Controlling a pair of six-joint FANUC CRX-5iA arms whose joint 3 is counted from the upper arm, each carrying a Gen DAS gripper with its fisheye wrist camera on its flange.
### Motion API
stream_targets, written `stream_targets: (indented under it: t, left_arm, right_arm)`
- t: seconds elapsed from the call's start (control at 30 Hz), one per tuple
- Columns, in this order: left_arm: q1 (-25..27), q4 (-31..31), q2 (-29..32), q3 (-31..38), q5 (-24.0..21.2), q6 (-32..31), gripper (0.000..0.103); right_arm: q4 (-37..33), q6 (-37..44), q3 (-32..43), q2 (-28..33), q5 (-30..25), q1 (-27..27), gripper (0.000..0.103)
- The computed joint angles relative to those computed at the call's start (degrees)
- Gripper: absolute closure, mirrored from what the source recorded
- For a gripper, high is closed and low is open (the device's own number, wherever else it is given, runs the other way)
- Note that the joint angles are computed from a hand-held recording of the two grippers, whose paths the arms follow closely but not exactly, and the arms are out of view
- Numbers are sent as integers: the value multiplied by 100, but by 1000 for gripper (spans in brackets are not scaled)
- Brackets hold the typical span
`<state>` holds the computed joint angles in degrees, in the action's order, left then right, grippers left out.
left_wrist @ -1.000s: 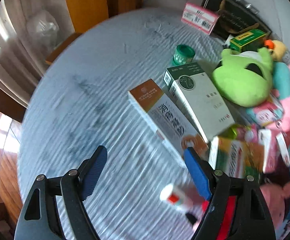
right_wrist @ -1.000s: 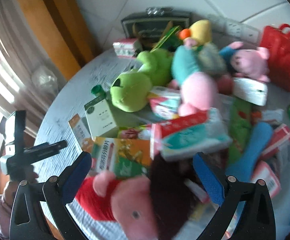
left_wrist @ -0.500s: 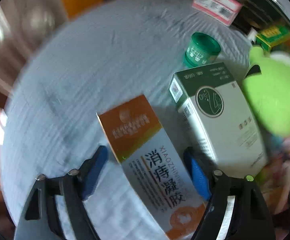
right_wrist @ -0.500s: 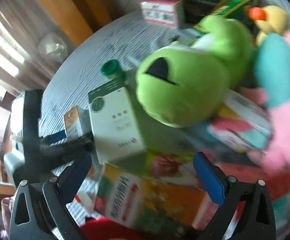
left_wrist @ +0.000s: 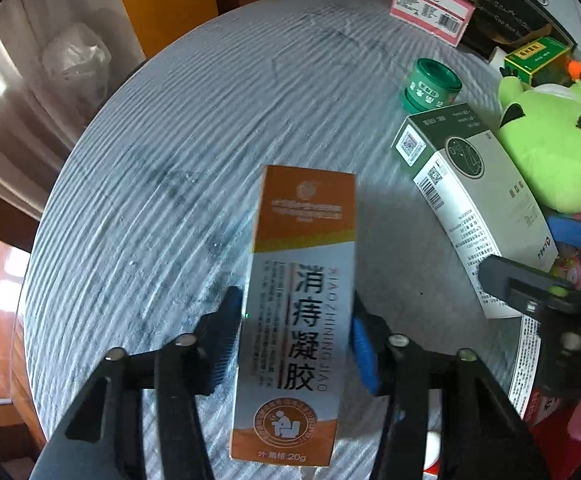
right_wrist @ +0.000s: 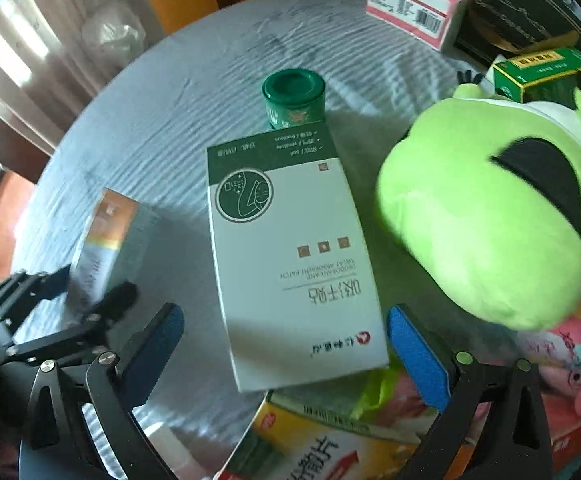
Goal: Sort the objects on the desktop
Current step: 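Grasp the orange-white ointment box with the left tool while the right tool grasps the white-green patch box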
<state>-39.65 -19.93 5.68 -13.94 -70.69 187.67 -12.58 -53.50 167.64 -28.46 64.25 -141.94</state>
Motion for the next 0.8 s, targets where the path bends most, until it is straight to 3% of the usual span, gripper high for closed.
stream_targets:
  t: [0.1, 0.2, 0.37, 0.5, 0.8]
  left_arm:
    - [-17, -35, 3, 4, -9, -44, 57]
    - [-24, -69, -30, -33, 25, -38, 57]
    - [-61, -237, 20, 164, -202, -26, 58]
    - [-275, -517, -57, 401, -614, 158, 58]
    - [-1154, -1467, -56, 1497, -2099, 411, 58]
  right_arm:
    - [104, -23, -43, -40, -23, 47, 4]
    - [256, -75, -112, -91, -29, 101, 24]
    - [158, 116, 55, 33, -104, 70, 26]
    - [-236, 432, 437, 443, -242, -64, 27]
    - [-1145, 1091, 1444, 1778, -744, -434, 27]
